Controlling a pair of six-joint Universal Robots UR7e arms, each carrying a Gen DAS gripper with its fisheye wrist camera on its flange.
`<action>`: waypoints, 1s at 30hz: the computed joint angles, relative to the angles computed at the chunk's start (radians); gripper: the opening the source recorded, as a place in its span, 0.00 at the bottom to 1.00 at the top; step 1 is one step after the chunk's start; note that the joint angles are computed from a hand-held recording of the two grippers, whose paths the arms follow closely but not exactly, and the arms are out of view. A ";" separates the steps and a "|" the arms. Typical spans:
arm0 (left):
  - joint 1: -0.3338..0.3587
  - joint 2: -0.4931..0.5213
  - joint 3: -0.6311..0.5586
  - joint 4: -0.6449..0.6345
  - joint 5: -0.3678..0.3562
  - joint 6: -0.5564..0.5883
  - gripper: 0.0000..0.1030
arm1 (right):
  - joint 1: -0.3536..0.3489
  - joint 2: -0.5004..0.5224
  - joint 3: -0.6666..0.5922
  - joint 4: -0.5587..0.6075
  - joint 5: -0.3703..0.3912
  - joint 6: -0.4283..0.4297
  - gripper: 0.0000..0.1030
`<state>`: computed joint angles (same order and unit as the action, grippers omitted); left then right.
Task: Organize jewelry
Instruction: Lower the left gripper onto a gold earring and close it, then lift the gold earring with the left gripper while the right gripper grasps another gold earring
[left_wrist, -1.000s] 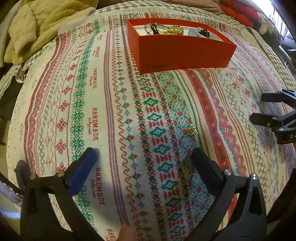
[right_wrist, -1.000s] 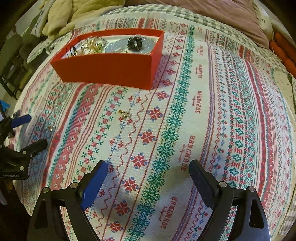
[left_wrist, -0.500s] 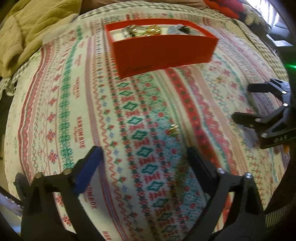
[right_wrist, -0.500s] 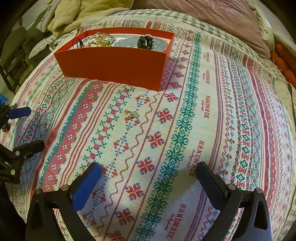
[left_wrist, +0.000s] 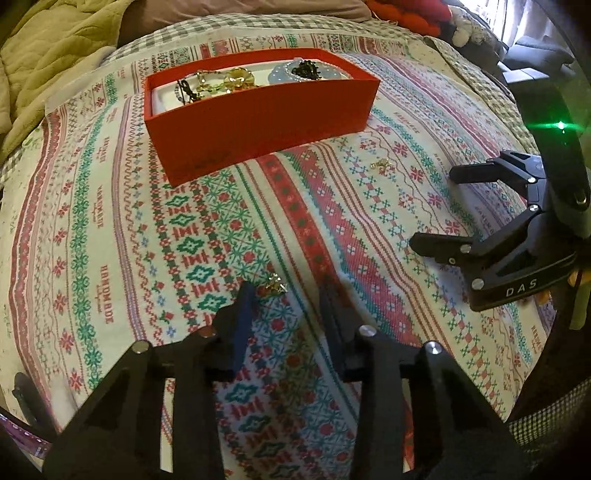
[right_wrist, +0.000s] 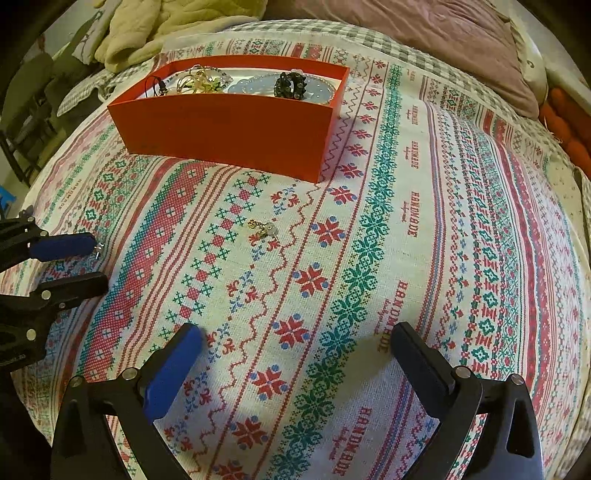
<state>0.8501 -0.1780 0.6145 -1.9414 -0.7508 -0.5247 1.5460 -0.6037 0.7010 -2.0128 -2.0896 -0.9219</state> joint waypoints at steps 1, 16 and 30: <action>0.001 0.002 -0.003 -0.004 -0.001 0.003 0.33 | 0.000 -0.001 0.003 -0.002 0.000 0.000 1.00; 0.016 0.004 -0.031 0.014 0.002 0.004 0.12 | 0.006 0.019 -0.027 0.011 -0.011 0.016 1.00; 0.019 -0.031 -0.005 0.037 0.013 -0.079 0.12 | 0.022 0.136 -0.232 0.149 0.016 0.014 0.94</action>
